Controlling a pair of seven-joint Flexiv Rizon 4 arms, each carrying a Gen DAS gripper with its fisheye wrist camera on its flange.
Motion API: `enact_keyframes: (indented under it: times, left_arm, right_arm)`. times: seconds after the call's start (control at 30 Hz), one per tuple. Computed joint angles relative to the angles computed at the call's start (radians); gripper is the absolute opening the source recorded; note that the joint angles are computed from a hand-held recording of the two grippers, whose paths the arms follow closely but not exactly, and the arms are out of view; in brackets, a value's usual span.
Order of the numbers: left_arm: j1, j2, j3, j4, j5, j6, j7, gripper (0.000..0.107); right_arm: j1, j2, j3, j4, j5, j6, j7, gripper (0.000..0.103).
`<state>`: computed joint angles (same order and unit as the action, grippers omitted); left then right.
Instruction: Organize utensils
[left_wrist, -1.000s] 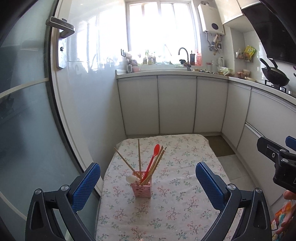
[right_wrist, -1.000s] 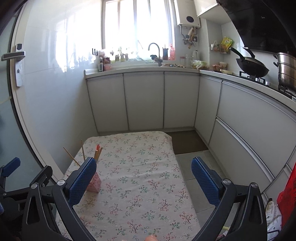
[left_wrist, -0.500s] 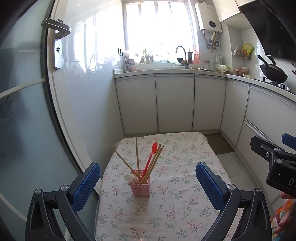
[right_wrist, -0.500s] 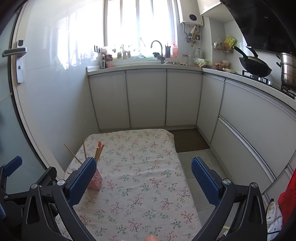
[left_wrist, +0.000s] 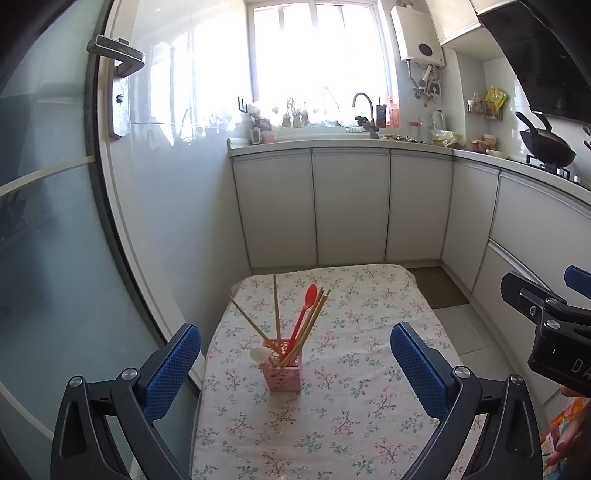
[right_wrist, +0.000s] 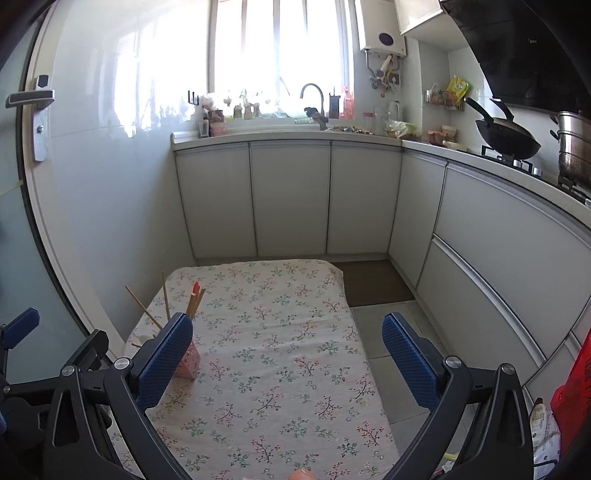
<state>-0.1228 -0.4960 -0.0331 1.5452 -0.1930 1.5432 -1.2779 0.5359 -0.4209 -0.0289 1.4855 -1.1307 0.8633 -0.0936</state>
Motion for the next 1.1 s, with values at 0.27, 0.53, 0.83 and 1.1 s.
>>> enact_keyframes:
  times: [0.27, 0.53, 0.83, 1.1]
  left_arm:
    - [0.003, 0.005, -0.004, 0.013, -0.001, 0.014, -0.003, 0.103]
    - [-0.002, 0.007, 0.001, 0.018, 0.001, 0.020, -0.010, 0.103]
    - [-0.014, 0.006, 0.018, 0.012, 0.008, 0.017, -0.024, 0.103]
    - [-0.036, 0.005, 0.050, 0.004, 0.023, 0.013, -0.055, 0.103]
  right_arm:
    - [0.000, 0.001, 0.001, 0.007, -0.008, 0.001, 0.008, 0.103]
    - [0.002, 0.001, 0.001, 0.007, -0.013, -0.001, 0.011, 0.103]
    - [0.003, -0.001, 0.002, 0.004, -0.014, -0.001, 0.010, 0.103]
    - [0.004, -0.002, 0.001, 0.005, -0.016, 0.001, 0.012, 0.103]
